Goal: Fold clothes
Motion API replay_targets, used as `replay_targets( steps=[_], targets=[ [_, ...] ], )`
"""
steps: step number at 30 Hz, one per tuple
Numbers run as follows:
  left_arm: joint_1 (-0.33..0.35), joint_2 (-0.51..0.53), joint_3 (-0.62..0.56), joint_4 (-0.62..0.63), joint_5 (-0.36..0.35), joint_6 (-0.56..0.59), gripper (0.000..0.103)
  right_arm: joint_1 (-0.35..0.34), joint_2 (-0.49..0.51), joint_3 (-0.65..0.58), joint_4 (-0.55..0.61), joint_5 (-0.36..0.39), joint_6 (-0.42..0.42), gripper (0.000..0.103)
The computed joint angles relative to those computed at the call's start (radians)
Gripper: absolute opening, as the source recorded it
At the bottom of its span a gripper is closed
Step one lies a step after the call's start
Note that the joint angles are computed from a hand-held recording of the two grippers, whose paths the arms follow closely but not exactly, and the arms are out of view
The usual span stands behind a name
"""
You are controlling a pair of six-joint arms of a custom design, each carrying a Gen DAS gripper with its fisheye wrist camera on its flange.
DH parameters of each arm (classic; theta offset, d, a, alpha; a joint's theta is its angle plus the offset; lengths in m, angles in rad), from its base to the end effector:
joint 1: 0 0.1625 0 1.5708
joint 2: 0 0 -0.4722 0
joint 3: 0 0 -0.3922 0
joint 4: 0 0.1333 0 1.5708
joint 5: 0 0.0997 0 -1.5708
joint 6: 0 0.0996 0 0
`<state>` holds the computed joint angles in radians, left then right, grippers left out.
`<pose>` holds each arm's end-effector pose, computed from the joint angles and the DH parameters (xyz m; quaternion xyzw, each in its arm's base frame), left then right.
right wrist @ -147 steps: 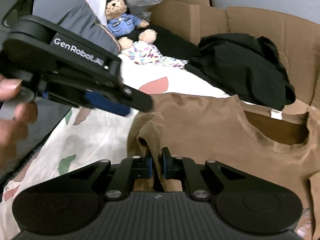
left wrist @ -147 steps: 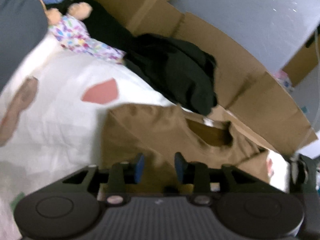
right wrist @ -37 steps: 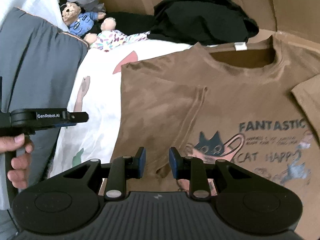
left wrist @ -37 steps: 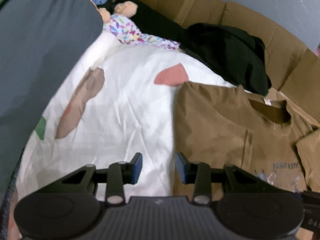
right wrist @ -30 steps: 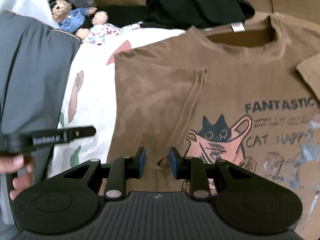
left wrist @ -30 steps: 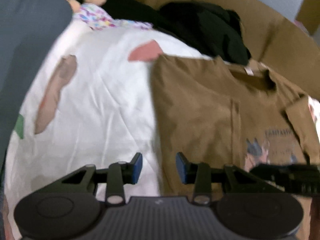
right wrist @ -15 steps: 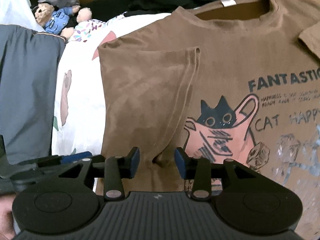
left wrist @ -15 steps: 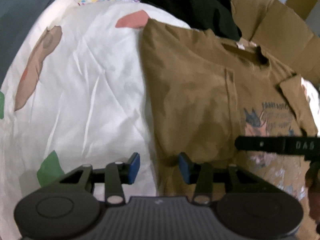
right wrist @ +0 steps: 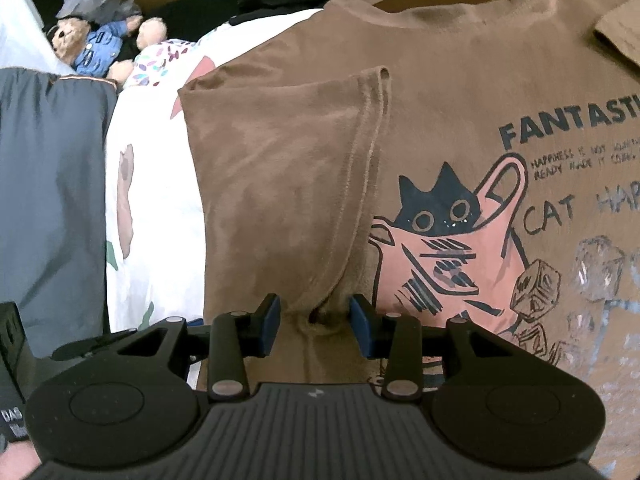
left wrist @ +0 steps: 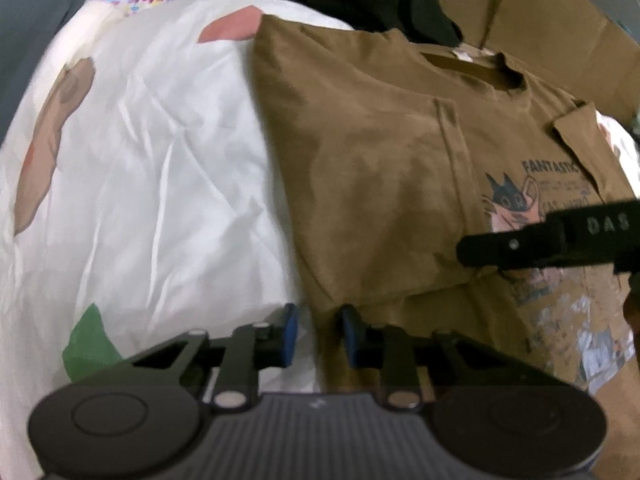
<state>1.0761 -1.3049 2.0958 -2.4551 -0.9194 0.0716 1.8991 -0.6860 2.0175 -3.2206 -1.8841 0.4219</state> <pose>-0.0700 -0.5378 0.2697 0.2501 0.9129 -0.1104 0.3032 0.2850 -0.5185 0.0218 -0.0703 -0.9730 0.2021 0.0860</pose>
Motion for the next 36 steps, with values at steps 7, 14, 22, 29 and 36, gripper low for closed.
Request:
replay_targets(
  steps=[7, 14, 22, 29, 36],
  targets=[
    [-0.001, -0.025, 0.001, 0.021, 0.025, -0.038, 0.007, 0.008, -0.007, -0.009, 0.046, 0.014, -0.012, 0.012],
    [0.019, -0.029, -0.038, 0.088, -0.010, -0.103, 0.007, 0.023, -0.014, -0.022, 0.113, -0.017, -0.047, 0.011],
    [0.025, -0.071, -0.034, 0.062, -0.049, -0.111, 0.009, 0.016, -0.047, -0.015, 0.168, -0.014, -0.038, 0.012],
    [-0.001, -0.059, -0.040, -0.019, -0.050, -0.110, 0.009, 0.033, -0.067, -0.025, 0.136, -0.001, -0.096, 0.012],
    [0.003, -0.005, -0.031, -0.062, -0.074, -0.079, 0.009, 0.036, -0.043, -0.050, 0.126, 0.025, -0.138, 0.012]
  ],
)
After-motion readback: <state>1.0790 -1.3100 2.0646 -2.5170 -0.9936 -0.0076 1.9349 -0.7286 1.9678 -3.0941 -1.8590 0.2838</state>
